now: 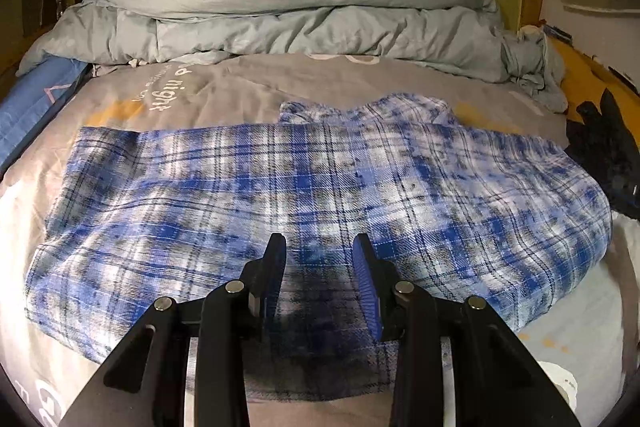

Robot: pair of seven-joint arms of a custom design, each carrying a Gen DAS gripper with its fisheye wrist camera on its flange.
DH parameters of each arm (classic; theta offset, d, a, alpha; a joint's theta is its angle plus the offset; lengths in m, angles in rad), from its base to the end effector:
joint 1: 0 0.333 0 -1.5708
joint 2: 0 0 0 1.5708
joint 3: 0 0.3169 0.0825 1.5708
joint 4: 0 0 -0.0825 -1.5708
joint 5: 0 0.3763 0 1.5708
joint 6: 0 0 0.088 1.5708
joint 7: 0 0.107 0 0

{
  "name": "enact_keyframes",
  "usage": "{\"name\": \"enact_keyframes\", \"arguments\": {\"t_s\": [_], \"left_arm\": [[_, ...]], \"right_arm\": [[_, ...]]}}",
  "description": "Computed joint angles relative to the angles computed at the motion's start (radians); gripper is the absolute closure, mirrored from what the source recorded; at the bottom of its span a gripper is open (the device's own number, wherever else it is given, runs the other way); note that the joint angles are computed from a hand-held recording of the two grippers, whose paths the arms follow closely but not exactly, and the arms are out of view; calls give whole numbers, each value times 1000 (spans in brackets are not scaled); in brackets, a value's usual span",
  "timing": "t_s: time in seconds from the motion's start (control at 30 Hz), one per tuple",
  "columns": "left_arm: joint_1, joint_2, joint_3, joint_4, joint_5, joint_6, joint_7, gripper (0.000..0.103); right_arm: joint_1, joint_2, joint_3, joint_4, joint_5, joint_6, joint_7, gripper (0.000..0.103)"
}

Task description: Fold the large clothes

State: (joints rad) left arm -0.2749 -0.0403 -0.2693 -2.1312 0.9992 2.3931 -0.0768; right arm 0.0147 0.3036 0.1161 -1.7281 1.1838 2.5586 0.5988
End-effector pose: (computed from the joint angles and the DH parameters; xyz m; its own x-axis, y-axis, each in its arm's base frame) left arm 0.4779 -0.2825 0.4642 0.4025 -0.9138 0.0544 -0.6054 -0.3103 -0.7330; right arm 0.6697 0.0664 0.4617 0.3941 -0.7926 -0.4653 -0.7089 0.0602 -0.7028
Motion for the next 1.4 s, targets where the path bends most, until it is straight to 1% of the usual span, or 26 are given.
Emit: {"name": "enact_keyframes", "arguments": {"t_s": [0.03,0.07,0.13,0.17,0.2,0.3,0.37,0.43,0.5,0.53,0.57,0.63,0.67,0.77,0.87,0.9,1.0,1.07,1.13,1.2,1.23,1.27,1.3,1.33,1.37,1.4], "left_arm": [[0,-3,1,-3,-2,0,2,66],[1,-6,1,-6,-5,1,5,66],[4,-7,3,-9,-20,0,8,66],[5,-10,4,-14,-26,4,10,66],[8,-12,4,-16,-31,8,10,66],[13,-19,4,-25,-30,25,6,66],[17,-26,2,-31,-12,45,-8,66],[17,-39,-7,-37,33,58,-29,66],[13,-43,-21,-30,70,32,-38,66],[9,-44,-29,-24,96,8,-43,66],[8,-50,-28,-27,105,16,-45,66],[20,-77,-15,-58,137,104,-105,66],[26,-84,-17,-63,151,118,-123,66],[30,-98,-41,-60,180,57,-152,66],[34,-110,-41,-70,192,61,-171,65],[36,-112,-42,-72,192,61,-172,63],[33,-109,-55,-63,193,7,-180,41],[29,-114,-63,-63,216,-29,-202,27],[24,-120,-70,-65,240,-60,-228,16],[20,-127,-73,-69,259,-80,-257,15],[19,-132,-71,-73,264,-81,-266,15],[19,-138,-69,-78,266,-80,-275,15],[19,-142,-67,-81,263,-80,-278,15],[21,-151,-64,-87,254,-81,-278,15],[23,-160,-63,-94,249,-82,-278,15],[26,-170,-63,-102,246,-82,-279,15]], "right_arm": [[2,4,5,-10,5,-9,-2,103],[24,11,-3,-21,-37,28,39,103],[103,29,-50,-58,-234,193,230,103],[135,36,-83,-74,-328,245,344,103],[140,40,-100,-76,-368,254,417,103],[78,-4,-47,-124,-326,289,381,103],[19,-59,27,-175,-218,314,235,99],[-13,-109,59,-202,-77,282,110,97],[-19,-148,55,-218,47,222,22,73],[-19,-170,47,-237,98,195,-8,56],[-13,-174,35,-239,118,172,-7,55],[0,-164,8,-232,141,118,24,55],[8,-149,-7,-221,138,96,61,55],[32,-124,-40,-222,117,66,164,55],[30,-99,-48,-214,147,-1,198,54],[36,-90,-49,-209,134,-3,221,54],[50,-74,-42,-199,126,45,247,50],[54,-70,-29,-201,190,93,221,42],[77,-61,-18,-193,224,180,216,41],[94,-47,-14,-180,209,239,216,43],[103,-36,-12,-171,191,275,228,53],[109,-28,-11,-168,166,303,250,73],[105,-20,-7,-160,154,307,267,82],[84,-15,4,-152,178,274,251,90],[73,-20,12,-153,202,264,229,93],[77,-33,19,-160,228,296,182,94]]}}
